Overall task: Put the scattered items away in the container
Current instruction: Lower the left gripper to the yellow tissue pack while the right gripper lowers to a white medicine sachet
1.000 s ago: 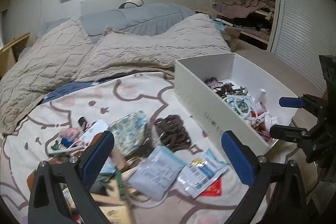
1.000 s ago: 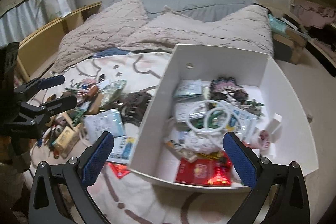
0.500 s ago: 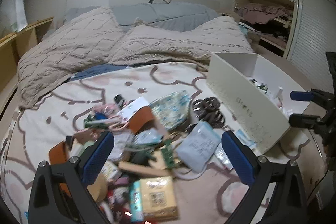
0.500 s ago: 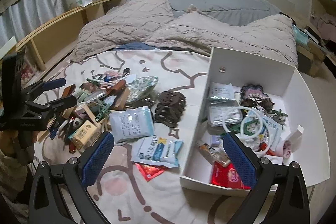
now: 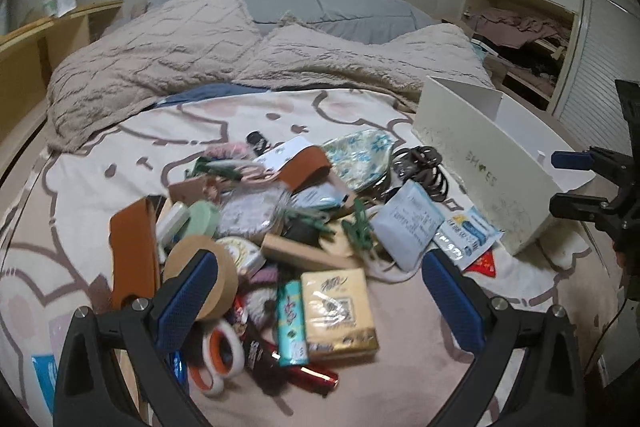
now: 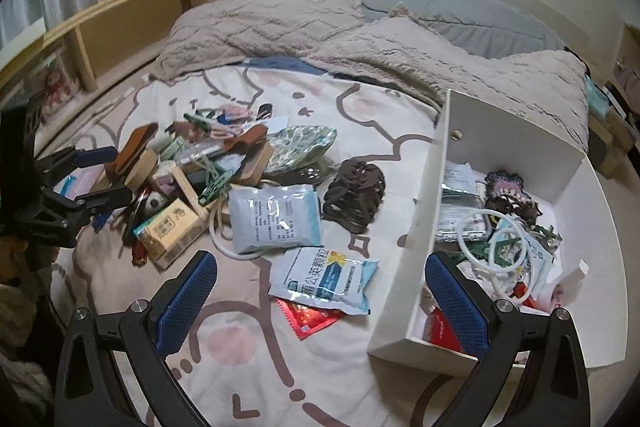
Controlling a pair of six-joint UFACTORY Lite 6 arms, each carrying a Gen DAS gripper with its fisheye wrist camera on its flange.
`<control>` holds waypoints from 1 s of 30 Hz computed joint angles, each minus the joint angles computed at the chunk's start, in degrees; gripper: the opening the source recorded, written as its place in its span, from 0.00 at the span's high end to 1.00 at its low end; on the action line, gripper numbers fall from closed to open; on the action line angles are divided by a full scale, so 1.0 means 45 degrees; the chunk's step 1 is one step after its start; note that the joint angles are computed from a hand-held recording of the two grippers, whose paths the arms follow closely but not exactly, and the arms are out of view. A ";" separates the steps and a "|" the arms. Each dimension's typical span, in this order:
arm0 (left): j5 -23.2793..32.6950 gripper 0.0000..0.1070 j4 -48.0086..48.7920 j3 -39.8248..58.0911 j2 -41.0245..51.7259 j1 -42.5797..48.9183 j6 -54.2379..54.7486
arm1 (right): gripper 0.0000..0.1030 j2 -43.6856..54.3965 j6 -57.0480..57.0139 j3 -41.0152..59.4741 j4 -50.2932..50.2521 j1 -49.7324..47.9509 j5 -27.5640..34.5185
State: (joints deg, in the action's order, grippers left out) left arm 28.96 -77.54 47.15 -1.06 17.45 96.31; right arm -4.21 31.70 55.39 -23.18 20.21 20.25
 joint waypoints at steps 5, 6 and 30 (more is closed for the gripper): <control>0.0172 0.04 -0.1008 -0.0832 -0.0267 0.0571 0.1378 | 0.00 0.0766 0.0848 0.0590 -0.1070 0.0694 0.0344; 0.0203 0.04 -0.1246 -0.1028 -0.0340 0.0689 0.1700 | 0.00 0.0872 0.0894 0.0660 -0.1129 0.0767 0.0364; 0.0281 0.16 -0.3089 -0.2438 -0.0236 -0.0620 0.3853 | 0.00 0.5402 0.4281 0.3882 -0.6454 0.2366 0.3558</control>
